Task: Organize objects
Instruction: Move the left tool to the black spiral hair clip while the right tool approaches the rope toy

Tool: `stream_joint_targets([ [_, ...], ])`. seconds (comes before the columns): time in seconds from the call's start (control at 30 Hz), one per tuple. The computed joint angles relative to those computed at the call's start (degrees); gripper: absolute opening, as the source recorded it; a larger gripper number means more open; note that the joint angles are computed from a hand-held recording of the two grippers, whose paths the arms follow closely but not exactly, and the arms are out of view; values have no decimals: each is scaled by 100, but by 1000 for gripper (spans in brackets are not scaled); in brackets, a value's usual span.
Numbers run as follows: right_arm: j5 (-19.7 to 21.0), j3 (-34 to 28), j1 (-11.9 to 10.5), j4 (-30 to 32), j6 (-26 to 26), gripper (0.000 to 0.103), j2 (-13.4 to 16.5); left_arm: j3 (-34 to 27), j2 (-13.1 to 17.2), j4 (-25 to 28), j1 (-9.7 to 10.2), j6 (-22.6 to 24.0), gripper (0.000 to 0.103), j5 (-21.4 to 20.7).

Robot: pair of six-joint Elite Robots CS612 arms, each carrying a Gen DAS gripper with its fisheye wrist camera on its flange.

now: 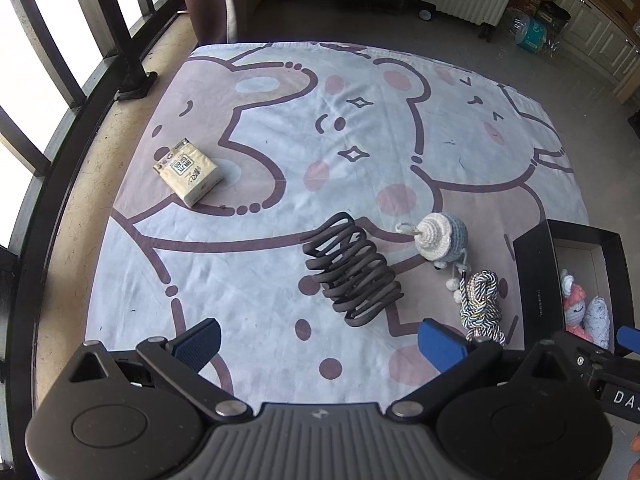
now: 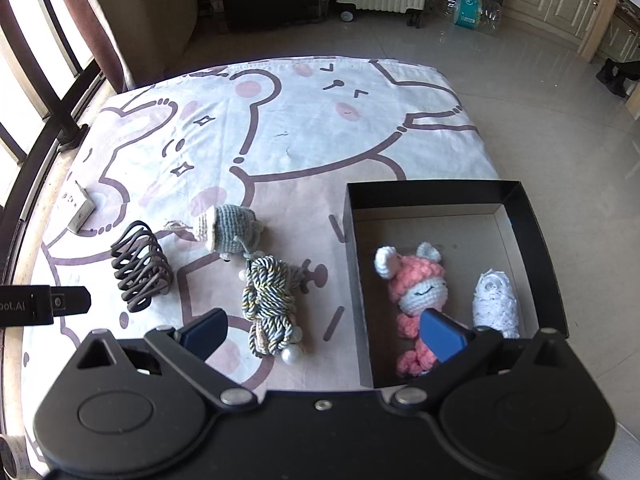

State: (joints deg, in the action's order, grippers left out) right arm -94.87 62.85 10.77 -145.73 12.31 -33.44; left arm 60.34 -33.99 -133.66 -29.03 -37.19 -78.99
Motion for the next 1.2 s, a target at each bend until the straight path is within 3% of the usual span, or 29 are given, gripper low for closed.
stream_joint_targets([
  [0.73,131,154,44,-207,-98,103,-136,281,-239,-110,-83,-196,103,242],
  [1.2,680,135,4,-453,-343,103,-92,101,-89,18,-42,-460,103,446],
])
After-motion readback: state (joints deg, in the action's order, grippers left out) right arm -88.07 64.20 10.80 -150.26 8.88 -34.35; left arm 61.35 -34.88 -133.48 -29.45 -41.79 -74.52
